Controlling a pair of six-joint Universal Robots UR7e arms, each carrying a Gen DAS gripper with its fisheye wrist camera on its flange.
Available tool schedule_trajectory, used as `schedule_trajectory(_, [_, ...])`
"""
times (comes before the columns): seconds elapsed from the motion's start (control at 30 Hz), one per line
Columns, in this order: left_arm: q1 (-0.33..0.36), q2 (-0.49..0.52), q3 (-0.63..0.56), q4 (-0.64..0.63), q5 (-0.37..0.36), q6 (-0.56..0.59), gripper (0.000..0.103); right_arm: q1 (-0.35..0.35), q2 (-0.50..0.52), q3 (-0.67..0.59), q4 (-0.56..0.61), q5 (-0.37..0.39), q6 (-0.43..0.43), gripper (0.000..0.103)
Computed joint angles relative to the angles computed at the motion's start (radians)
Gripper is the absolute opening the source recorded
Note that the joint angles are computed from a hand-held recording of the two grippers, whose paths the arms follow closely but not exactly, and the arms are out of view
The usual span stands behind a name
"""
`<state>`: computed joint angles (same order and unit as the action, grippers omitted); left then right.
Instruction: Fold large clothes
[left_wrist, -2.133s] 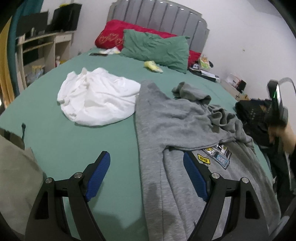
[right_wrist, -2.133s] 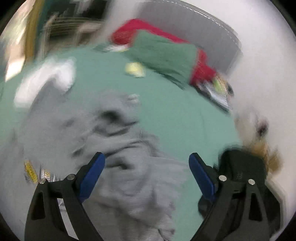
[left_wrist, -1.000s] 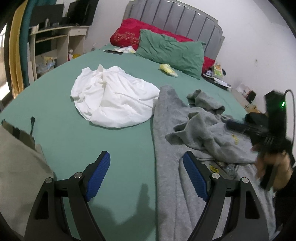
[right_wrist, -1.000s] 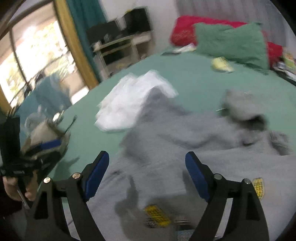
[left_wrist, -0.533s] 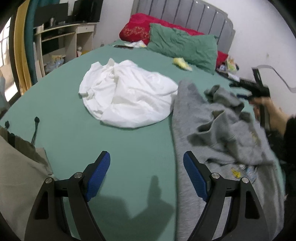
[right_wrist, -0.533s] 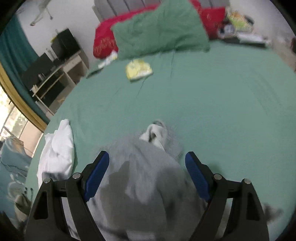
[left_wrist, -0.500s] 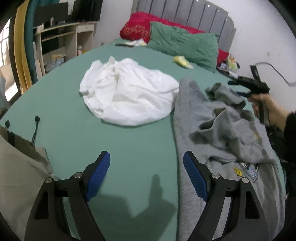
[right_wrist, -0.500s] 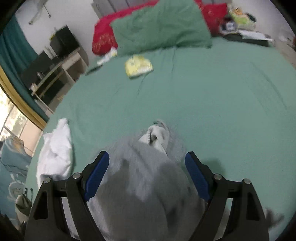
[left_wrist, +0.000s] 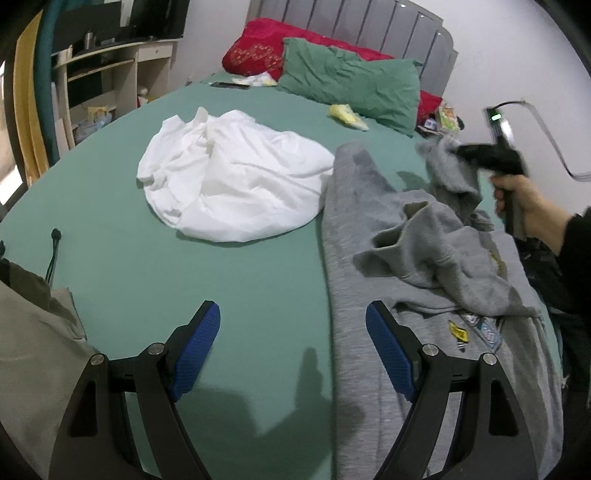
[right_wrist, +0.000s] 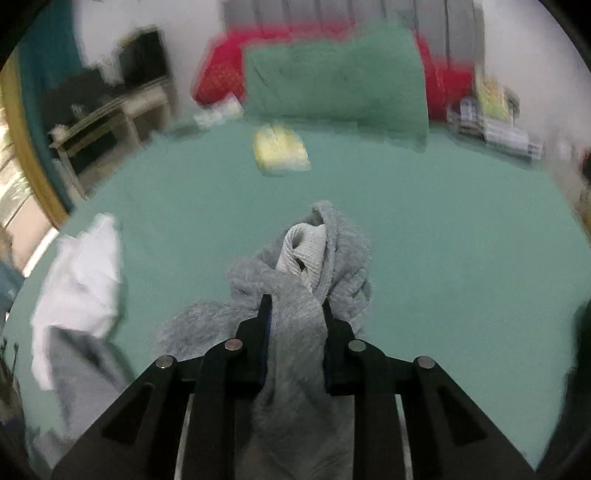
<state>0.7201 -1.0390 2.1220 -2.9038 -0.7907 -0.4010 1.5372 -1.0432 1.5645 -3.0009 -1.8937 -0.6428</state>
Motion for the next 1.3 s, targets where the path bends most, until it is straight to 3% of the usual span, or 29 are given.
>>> schedule_trajectory(0.07, [-0.009,-0.003,0.005,-0.01,-0.014,0.003,0.084,0.02,-0.087,0.113,-0.078,0.053,-0.059,0.022])
schedule_trajectory(0.2, [-0.034,-0.003,0.017,-0.033,-0.014,0.02,0.084,0.048,-0.232,0.384,-0.313,0.055,-0.224,0.025])
schedule_trajectory(0.27, [-0.042,-0.003,0.023,-0.037,-0.018,0.022,0.084,0.034,-0.292,0.505,-0.371,0.064,-0.279,0.027])
schedule_trajectory(0.33, [-0.049,-0.007,0.031,-0.035,-0.028,0.015,0.084,0.018,-0.356,0.631,-0.384,0.025,-0.327,0.037])
schedule_trajectory(0.4, [-0.058,-0.014,0.039,-0.023,-0.042,0.007,0.084,-0.016,-0.427,0.737,-0.352,-0.003,-0.328,0.059])
schedule_trajectory(0.43, [-0.062,-0.017,0.042,-0.015,-0.045,0.004,0.084,-0.041,-0.473,0.783,-0.312,-0.002,-0.316,0.061])
schedule_trajectory(0.53, [-0.072,-0.028,0.056,-0.006,-0.047,0.004,0.084,-0.074,-0.544,0.835,-0.257,-0.029,-0.297,0.061])
schedule_trajectory(0.6, [-0.072,-0.036,0.06,0.0,-0.05,0.001,0.084,-0.08,-0.597,0.844,-0.208,-0.006,-0.288,0.061])
schedule_trajectory(0.67, [-0.075,-0.033,0.066,-0.018,-0.047,0.005,0.084,-0.064,-0.637,0.86,-0.222,0.004,-0.285,0.062])
schedule_trajectory(0.73, [-0.074,-0.034,0.069,-0.024,-0.045,0.0,0.084,-0.048,-0.656,0.86,-0.265,0.06,-0.264,0.065])
schedule_trajectory(0.87, [-0.068,-0.033,0.068,-0.024,-0.062,-0.006,0.084,0.007,-0.578,0.79,-0.225,0.137,-0.178,0.067])
schedule_trajectory(0.97, [-0.065,-0.026,0.059,-0.01,-0.074,-0.01,0.084,0.036,-0.462,0.736,-0.195,0.085,-0.143,0.067])
schedule_trajectory(1.03, [-0.065,-0.02,0.052,0.002,-0.08,-0.008,0.084,0.054,-0.354,0.704,-0.207,-0.001,-0.156,0.062])
schedule_trajectory(1.07, [-0.066,-0.017,0.052,0.004,-0.08,-0.002,0.084,0.053,-0.32,0.693,-0.192,-0.029,-0.153,0.011])
schedule_trajectory(1.1, [-0.066,-0.017,0.049,0.012,-0.079,0.004,0.084,0.05,-0.298,0.686,-0.164,-0.055,-0.154,0.004])
schedule_trajectory(1.2, [-0.064,-0.022,0.043,0.031,-0.084,0.004,0.084,0.062,-0.312,0.711,-0.215,-0.04,-0.205,0.004])
schedule_trajectory(1.3, [-0.062,-0.029,0.043,0.027,-0.085,0.009,0.084,0.087,-0.458,0.75,-0.171,0.129,-0.226,0.004])
